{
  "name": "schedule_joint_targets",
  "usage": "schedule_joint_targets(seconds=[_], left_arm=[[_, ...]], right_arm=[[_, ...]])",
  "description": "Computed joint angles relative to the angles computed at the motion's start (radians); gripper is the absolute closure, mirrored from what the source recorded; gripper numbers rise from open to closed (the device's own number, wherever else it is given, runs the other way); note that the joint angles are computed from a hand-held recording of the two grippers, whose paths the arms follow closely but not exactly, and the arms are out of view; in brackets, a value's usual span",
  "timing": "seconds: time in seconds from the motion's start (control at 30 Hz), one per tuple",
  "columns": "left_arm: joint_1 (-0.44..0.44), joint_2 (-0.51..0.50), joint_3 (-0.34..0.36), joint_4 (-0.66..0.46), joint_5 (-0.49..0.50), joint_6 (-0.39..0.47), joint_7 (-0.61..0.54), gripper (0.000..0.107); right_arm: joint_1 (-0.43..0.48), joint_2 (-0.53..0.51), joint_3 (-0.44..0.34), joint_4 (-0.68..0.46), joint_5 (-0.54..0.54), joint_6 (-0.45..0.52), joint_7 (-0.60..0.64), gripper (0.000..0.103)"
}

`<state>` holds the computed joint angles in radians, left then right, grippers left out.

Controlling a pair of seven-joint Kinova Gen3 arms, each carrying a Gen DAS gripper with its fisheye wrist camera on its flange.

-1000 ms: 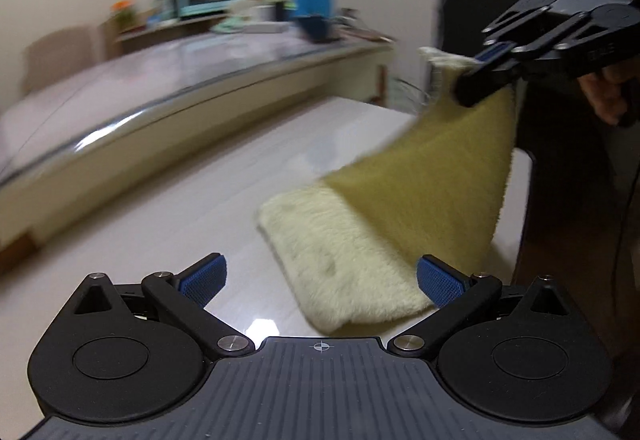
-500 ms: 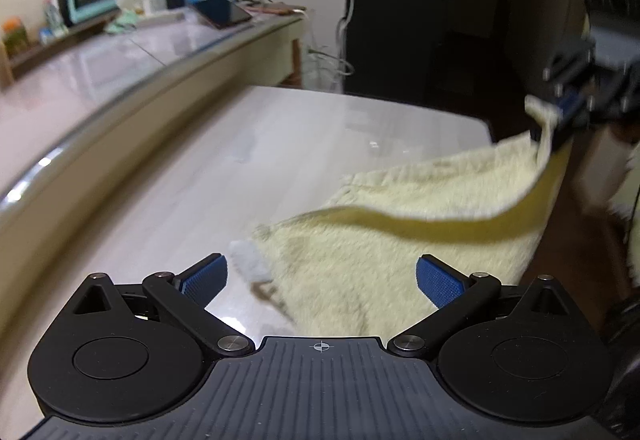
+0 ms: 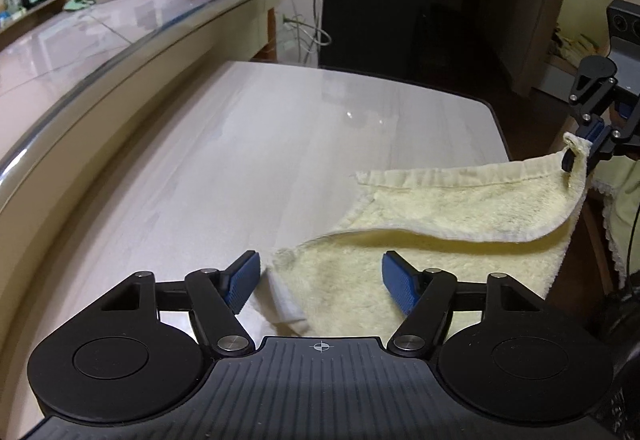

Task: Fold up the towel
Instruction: 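Lift the towel with both grippers, pulling the corners apart to unfold it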

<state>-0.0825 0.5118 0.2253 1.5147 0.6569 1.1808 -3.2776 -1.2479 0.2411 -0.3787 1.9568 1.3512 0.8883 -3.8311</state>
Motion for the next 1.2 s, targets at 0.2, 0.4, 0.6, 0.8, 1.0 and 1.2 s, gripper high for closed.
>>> schedule_joint_targets(seconds=[0.2, 0.4, 0.6, 0.8, 1.0, 1.2], left_arm=[[0.021, 0.017, 0.005, -0.031, -0.044, -0.009, -0.013, 0.073], [0.012, 0.002, 0.019, -0.001, -0.036, -0.024, -0.086, 0.102], [-0.031, -0.072, 0.007, 0.094, 0.022, -0.053, -0.183, 0.103], [-0.120, -0.161, -0.048, 0.152, 0.147, -0.008, -0.245, 0.103], [-0.170, -0.225, -0.118, 0.134, 0.221, 0.028, -0.232, 0.103], [-0.179, -0.250, -0.146, 0.079, 0.296, -0.039, -0.179, 0.103]], right_arm=[[-0.005, -0.005, -0.004, 0.002, -0.004, 0.010, -0.019, 0.097], [-0.001, -0.004, -0.001, 0.009, -0.009, 0.010, -0.036, 0.097], [-0.018, -0.016, -0.010, 0.032, 0.018, 0.071, -0.118, 0.097], [-0.009, -0.026, -0.018, 0.027, 0.035, 0.124, -0.111, 0.097], [0.089, -0.055, 0.010, -0.014, 0.071, 0.039, 0.036, 0.097], [0.243, -0.044, 0.085, -0.126, 0.116, -0.128, 0.280, 0.097]])
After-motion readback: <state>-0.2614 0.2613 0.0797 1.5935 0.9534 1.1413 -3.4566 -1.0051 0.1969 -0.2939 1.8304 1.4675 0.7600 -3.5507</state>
